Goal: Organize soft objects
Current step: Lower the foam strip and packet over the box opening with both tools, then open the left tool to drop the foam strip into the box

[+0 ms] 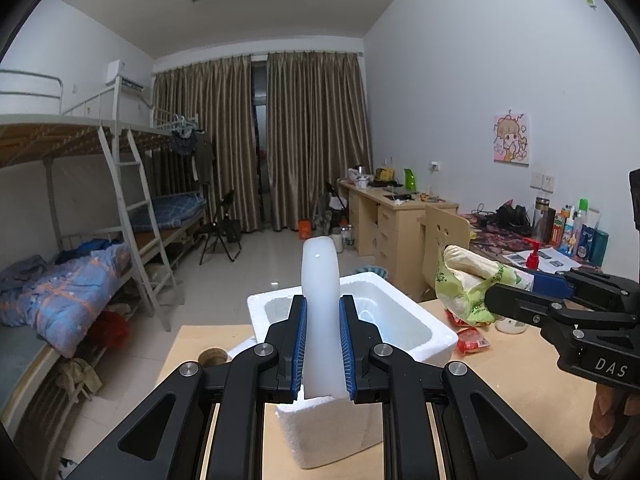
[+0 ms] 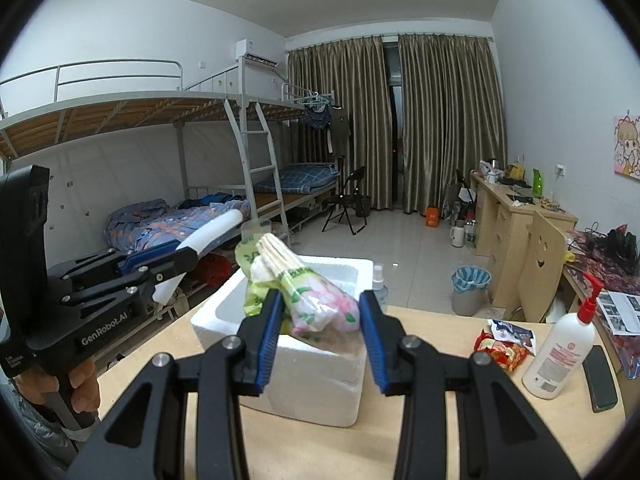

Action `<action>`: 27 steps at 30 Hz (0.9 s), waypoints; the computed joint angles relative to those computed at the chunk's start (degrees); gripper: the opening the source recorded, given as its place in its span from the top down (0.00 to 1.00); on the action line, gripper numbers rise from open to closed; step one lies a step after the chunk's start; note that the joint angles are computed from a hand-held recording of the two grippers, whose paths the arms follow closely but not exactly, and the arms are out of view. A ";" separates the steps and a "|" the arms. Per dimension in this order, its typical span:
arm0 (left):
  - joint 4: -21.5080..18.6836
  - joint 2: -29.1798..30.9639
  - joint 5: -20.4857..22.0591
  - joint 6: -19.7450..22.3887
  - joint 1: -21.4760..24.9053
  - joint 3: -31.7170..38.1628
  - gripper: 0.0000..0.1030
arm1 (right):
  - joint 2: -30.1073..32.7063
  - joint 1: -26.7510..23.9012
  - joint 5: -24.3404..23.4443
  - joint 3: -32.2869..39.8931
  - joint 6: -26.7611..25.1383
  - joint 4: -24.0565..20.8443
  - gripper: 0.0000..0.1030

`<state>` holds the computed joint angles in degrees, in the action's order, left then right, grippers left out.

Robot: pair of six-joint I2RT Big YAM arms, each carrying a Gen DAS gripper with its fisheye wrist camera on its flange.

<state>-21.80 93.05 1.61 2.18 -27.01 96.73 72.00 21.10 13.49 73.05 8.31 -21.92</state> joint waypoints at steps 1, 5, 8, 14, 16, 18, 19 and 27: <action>-0.32 0.45 -0.01 0.00 0.10 0.64 0.83 | 0.21 -0.16 -0.22 0.24 0.08 -0.11 0.58; -1.83 2.08 -0.31 0.33 -0.06 2.77 0.83 | 1.09 -0.44 -0.68 1.30 0.00 -0.53 0.58; -3.39 3.09 0.64 0.74 0.08 4.36 0.83 | 2.07 -1.14 -1.99 2.41 0.64 -1.04 0.58; -5.29 4.92 0.75 1.35 0.18 7.48 0.83 | 3.20 -2.32 -3.93 3.73 0.47 -2.36 0.58; -5.63 5.22 0.94 1.38 0.32 8.02 0.83 | 3.56 -2.42 -4.10 4.28 0.29 -2.64 0.58; -6.33 5.83 1.02 1.45 0.38 9.04 0.83 | 3.95 -2.78 -5.01 4.75 0.26 -2.88 0.58; -6.48 6.08 0.96 1.46 0.41 9.46 0.83 | 4.12 -2.94 -5.36 4.93 0.29 -2.97 0.58; -6.89 7.72 0.08 1.61 0.42 11.80 0.83 | 5.34 -3.37 -5.46 6.67 -1.69 -3.43 0.58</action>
